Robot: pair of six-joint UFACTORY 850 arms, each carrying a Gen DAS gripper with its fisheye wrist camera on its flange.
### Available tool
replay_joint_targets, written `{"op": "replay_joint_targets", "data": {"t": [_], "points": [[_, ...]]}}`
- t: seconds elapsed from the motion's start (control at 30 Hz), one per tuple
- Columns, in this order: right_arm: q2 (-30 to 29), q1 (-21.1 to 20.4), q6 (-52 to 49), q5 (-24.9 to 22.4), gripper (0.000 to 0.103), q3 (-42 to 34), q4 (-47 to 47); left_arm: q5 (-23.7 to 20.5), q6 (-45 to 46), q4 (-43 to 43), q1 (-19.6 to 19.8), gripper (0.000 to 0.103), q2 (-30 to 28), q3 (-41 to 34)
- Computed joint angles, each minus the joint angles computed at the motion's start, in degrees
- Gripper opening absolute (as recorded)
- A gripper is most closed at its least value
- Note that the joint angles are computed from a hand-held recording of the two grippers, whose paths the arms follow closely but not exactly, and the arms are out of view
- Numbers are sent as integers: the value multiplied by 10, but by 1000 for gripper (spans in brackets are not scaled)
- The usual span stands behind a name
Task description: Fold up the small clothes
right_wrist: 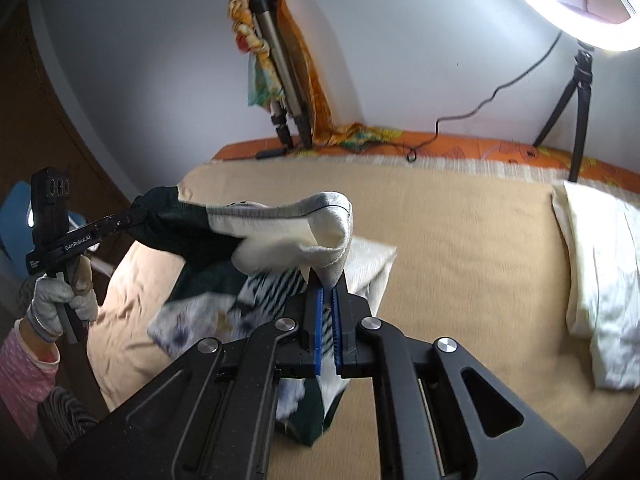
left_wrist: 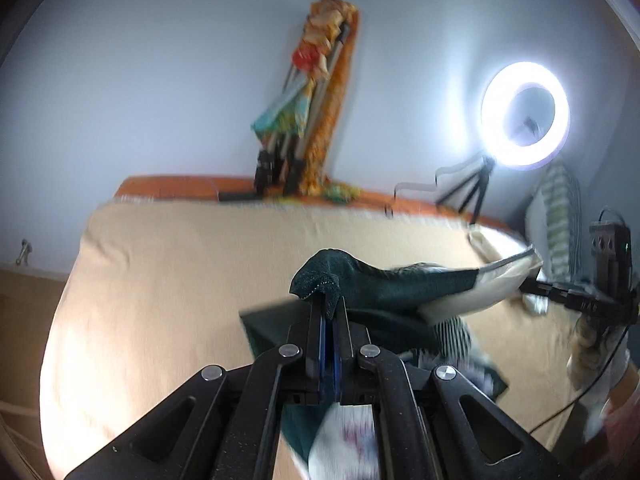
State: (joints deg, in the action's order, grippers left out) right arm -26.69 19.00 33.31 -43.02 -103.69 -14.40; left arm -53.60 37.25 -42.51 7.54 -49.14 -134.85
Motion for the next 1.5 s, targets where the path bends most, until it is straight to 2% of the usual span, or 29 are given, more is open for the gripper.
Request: {"op": "replay_joint_targets", "data": {"t": [0.07, 0.13, 0.27, 0.4, 0.57, 0.6, 0.67, 0.73, 0.8, 0.87, 0.93, 1.1, 1.2, 1.27, 1.33, 1.37, 1.4, 1.5], "points": [[24, 9, 20, 8, 5, 40, -9, 28, 38, 0, -1, 0, 59, 104], [44, 20, 39, 11, 5, 76, -25, 44, 63, -3, 1, 0, 99, 173], [76, 42, 70, 11, 5, 130, -55, 71, 91, -8, 5, 0, 146, 256], [98, 63, 102, -5, 5, 163, -99, 76, 116, 4, 8, 2, 180, 312], [114, 83, 128, -32, 8, 178, -144, 68, 153, -22, 24, 11, 218, 364], [120, 83, 130, -30, 10, 183, -138, 61, 158, -36, 31, 14, 225, 373], [132, 80, 141, -18, 22, 193, -126, 55, 162, -56, 40, 19, 234, 381], [149, 77, 166, 7, 45, 211, -117, 46, 159, -83, 50, 26, 240, 386], [163, 71, 193, 27, 49, 225, -107, 31, 133, -96, 59, 32, 234, 377], [169, 58, 210, 42, 49, 231, -72, 1, 91, -112, 67, 35, 217, 359], [174, 44, 231, 60, 49, 242, -35, -15, 49, -121, 71, 42, 201, 344], [166, 23, 221, 71, 49, 260, 57, -37, -27, -104, 67, 44, 159, 305], [155, 17, 214, 65, 49, 265, 84, -48, -51, -102, 63, 42, 148, 307], [154, 8, 193, 88, 49, 278, 130, -44, -34, -47, 46, 33, 154, 313], [155, -1, 157, 112, 39, 289, 186, -12, 0, 17, 26, 28, 175, 336], [155, -2, 144, 120, 24, 290, 202, 3, 9, 36, 20, 27, 184, 348], [154, -3, 134, 122, 17, 290, 212, 13, 16, 45, 16, 26, 192, 357], [158, -1, 128, 130, 15, 289, 213, 21, 35, 4, 29, 26, 209, 373]]}}
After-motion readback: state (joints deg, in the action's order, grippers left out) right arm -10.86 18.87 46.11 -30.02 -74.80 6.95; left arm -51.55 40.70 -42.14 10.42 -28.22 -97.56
